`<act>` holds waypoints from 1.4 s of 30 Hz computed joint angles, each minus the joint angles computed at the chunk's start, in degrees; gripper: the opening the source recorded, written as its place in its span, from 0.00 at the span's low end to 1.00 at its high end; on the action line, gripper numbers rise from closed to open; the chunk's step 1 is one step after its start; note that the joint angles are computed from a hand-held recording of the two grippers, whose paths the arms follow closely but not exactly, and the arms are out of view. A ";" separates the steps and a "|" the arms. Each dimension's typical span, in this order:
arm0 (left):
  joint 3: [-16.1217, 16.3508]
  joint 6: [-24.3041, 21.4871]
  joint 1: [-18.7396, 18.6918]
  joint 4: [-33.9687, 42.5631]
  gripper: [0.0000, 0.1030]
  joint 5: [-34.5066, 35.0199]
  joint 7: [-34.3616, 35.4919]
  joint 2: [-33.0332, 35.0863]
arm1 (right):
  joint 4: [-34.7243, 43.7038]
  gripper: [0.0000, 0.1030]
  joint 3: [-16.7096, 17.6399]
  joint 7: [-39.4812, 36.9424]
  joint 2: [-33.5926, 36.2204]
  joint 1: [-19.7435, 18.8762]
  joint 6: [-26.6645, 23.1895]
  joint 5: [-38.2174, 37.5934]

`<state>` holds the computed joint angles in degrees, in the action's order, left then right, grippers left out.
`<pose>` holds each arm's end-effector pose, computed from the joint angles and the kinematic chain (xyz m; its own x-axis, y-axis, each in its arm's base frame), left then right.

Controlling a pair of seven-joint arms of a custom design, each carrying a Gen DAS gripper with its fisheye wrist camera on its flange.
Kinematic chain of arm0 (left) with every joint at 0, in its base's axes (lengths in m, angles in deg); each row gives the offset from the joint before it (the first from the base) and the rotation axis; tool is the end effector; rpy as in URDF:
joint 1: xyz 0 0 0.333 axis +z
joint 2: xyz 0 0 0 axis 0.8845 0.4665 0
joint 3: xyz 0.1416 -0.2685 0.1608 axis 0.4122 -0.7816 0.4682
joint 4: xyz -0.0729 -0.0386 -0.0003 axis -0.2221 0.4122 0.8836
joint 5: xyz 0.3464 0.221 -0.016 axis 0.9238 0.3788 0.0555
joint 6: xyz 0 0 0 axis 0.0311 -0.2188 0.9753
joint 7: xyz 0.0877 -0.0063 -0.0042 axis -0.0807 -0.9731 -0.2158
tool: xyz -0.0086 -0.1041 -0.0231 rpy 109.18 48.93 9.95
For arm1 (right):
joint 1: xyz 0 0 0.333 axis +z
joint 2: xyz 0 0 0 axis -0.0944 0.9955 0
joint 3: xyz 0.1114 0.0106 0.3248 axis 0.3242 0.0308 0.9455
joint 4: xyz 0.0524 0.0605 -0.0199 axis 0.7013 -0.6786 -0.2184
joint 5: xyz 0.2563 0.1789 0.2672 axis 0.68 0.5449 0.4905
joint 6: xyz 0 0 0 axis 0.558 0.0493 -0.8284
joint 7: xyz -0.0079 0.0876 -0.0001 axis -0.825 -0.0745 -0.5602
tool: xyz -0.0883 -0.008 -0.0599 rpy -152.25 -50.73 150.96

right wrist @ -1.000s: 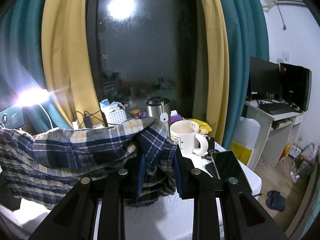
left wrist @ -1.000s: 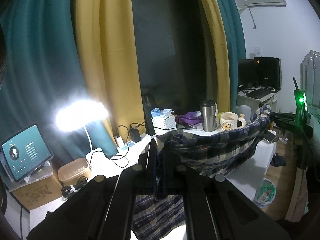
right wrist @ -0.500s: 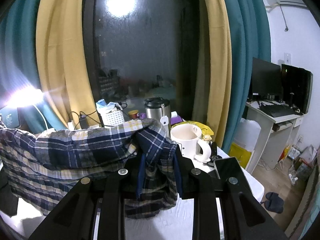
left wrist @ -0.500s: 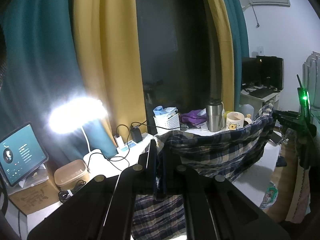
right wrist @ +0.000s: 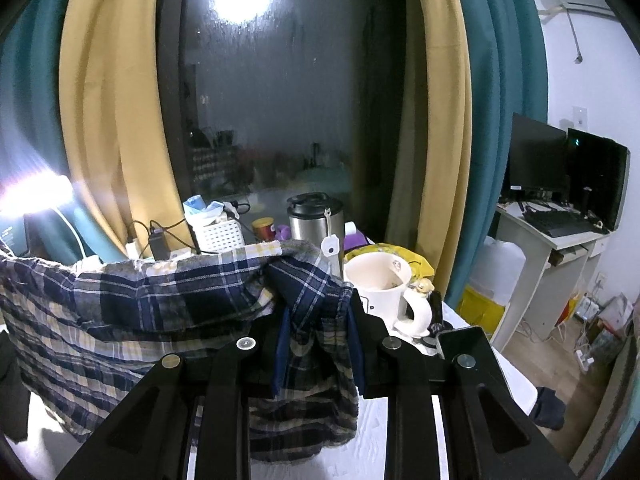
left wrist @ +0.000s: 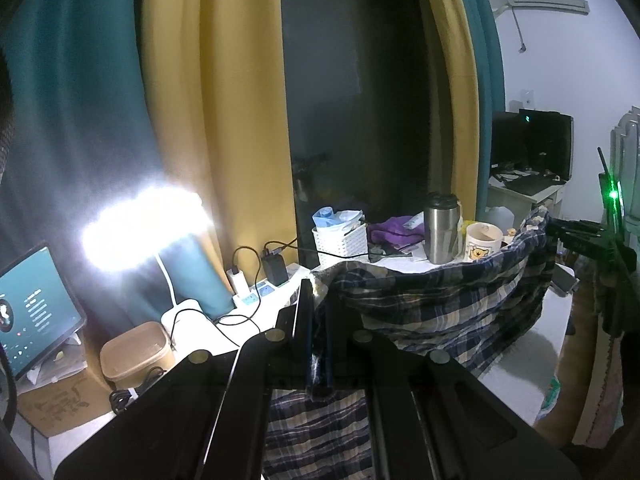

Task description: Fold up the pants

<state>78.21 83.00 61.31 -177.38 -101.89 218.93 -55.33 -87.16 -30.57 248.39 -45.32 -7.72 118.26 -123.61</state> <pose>0.6580 -0.1247 0.6544 -0.7469 -0.6521 -0.1302 -0.1741 0.3807 -0.9082 0.4575 0.1038 0.6046 -0.4984 -0.8628 -0.0848 -0.3145 0.2712 -0.9097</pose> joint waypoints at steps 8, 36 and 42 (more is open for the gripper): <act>-1.12 0.36 0.17 4.19 0.03 4.27 -4.02 4.19 | 3.41 0.26 -1.40 -2.14 4.44 0.37 -0.07 0.75; -4.92 -0.86 0.39 20.80 0.03 31.63 -28.35 22.39 | 15.83 0.25 -9.64 -16.10 22.63 5.80 0.59 12.15; -4.62 -2.95 -0.73 27.04 0.03 37.67 -33.49 27.73 | 18.23 0.25 -11.61 -18.68 26.33 6.89 1.46 15.02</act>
<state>73.58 80.05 60.58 -150.35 -64.22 185.45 -27.60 -68.92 -42.18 229.71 -18.99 -0.83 119.73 -108.59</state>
